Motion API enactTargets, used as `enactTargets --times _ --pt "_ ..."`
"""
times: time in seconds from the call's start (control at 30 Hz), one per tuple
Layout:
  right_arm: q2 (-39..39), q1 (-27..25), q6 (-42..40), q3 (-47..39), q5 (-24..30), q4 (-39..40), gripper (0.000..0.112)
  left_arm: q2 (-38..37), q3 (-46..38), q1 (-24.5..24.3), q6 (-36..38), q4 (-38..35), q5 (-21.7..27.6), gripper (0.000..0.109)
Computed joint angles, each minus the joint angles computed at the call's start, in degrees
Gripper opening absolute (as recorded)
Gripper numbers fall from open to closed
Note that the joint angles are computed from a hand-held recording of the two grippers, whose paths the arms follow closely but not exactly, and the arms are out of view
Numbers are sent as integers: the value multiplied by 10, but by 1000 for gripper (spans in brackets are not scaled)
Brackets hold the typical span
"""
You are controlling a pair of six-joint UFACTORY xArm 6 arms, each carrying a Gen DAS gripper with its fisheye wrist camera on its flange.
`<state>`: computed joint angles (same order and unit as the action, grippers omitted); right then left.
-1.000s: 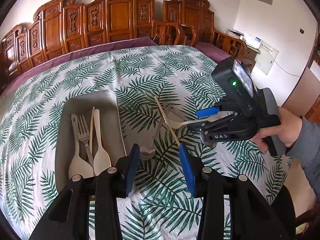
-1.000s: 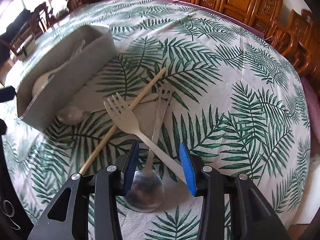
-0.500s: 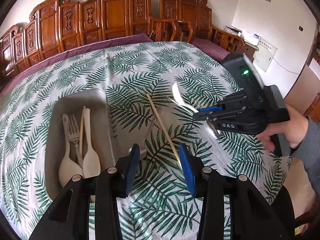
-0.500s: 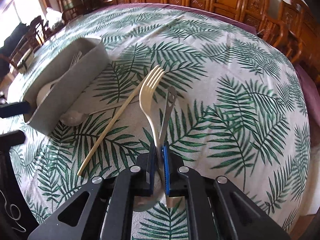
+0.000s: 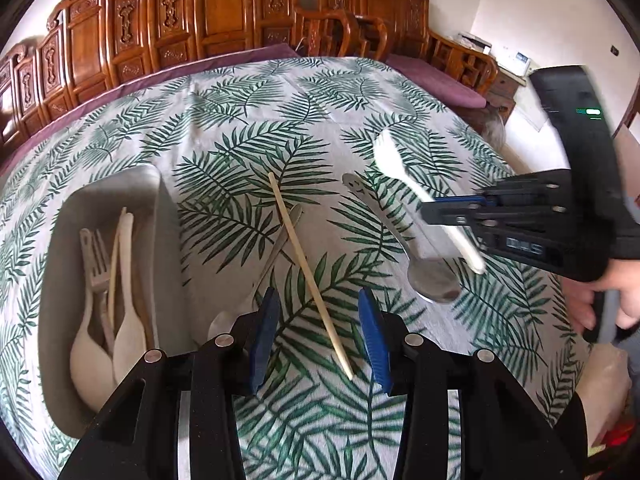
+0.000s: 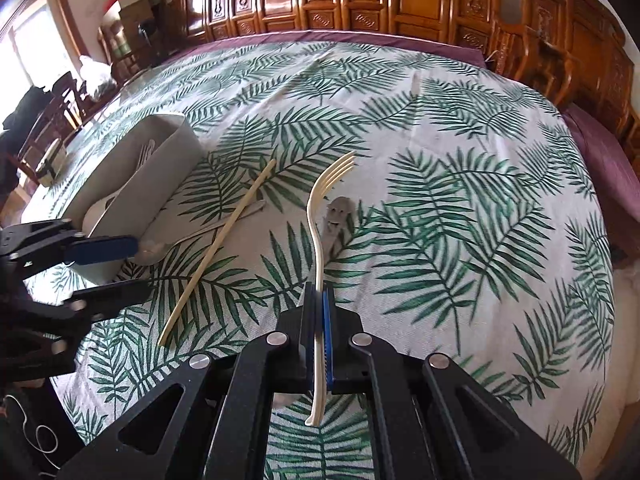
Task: Organize utensils
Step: 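Grasp the remaining wooden chopstick with the left tool while the right tool holds the white fork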
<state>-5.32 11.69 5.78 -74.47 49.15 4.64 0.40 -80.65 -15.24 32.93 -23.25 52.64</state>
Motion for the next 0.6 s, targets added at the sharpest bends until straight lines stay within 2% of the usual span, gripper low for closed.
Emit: enactTargets --times 0.2,0.33,0.57,0.6 --pt "-38 3 28 38 -13 -22 4 53 -45 -18 -38 34 4 38" --pt "-61 5 43 68 -26 -22 4 87 -80 -26 -67 57 20 25" --pt "-74 6 55 91 -40 -17 4 110 -95 -39 -102 103 12 17" --pt "-75 6 55 92 -43 -13 4 111 -96 -39 -103 108 10 7"
